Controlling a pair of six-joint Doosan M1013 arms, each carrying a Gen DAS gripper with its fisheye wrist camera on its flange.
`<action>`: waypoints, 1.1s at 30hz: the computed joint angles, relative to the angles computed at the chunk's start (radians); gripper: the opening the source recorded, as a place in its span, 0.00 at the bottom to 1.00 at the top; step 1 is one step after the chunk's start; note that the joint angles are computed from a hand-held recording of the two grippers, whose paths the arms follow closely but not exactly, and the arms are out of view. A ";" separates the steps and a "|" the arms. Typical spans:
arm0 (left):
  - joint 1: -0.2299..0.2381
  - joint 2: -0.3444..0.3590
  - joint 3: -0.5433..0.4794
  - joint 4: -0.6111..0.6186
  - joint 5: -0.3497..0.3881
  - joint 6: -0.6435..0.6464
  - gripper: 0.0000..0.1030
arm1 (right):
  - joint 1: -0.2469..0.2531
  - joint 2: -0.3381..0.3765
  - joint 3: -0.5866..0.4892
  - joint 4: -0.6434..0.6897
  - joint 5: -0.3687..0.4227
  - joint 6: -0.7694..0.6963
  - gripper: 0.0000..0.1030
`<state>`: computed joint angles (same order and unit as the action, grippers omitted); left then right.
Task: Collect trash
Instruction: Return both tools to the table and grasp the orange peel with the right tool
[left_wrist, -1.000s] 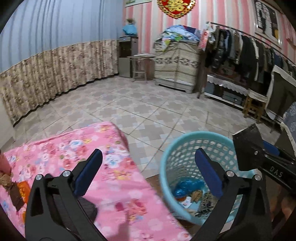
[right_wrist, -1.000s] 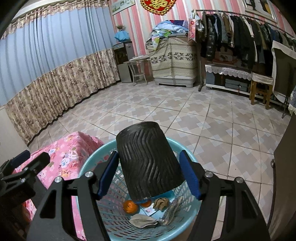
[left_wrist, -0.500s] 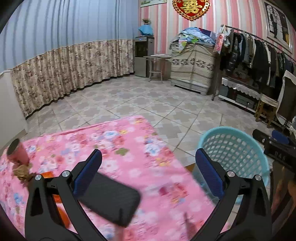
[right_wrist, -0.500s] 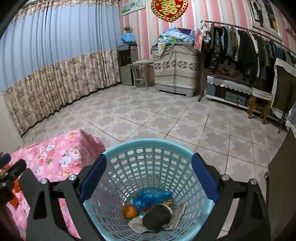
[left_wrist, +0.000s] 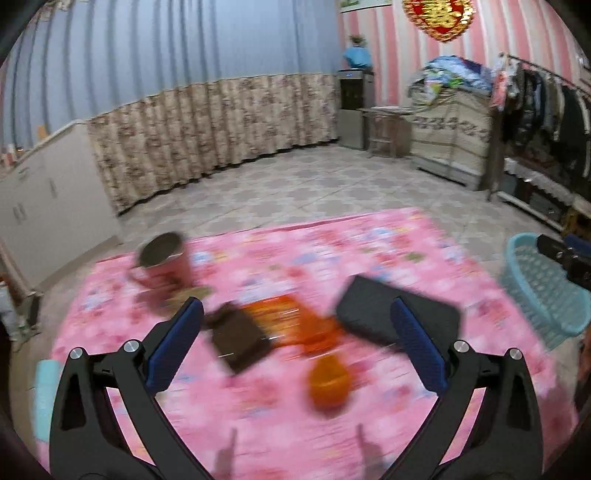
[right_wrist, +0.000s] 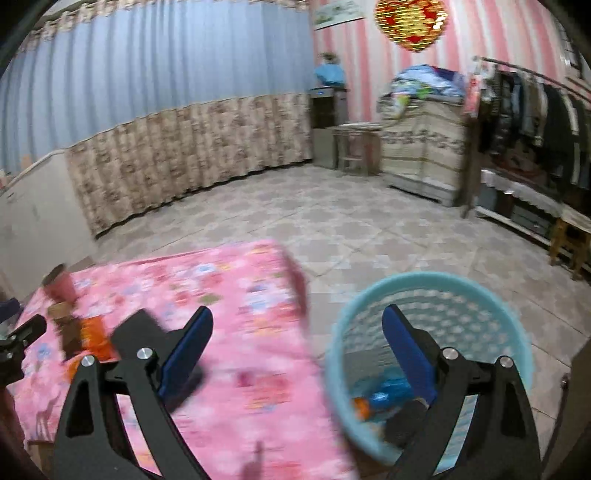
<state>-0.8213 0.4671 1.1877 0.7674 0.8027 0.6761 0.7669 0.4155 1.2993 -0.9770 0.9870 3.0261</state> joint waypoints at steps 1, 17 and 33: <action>0.009 -0.014 0.023 0.011 0.002 -0.016 0.95 | 0.005 0.008 -0.012 0.012 -0.009 -0.016 0.88; 0.118 -0.096 0.203 -0.033 0.000 -0.113 0.95 | 0.057 0.170 -0.236 0.262 -0.064 -0.426 0.88; 0.134 -0.087 0.204 -0.068 -0.005 -0.085 0.95 | 0.047 0.262 -0.359 0.434 -0.051 -0.610 0.87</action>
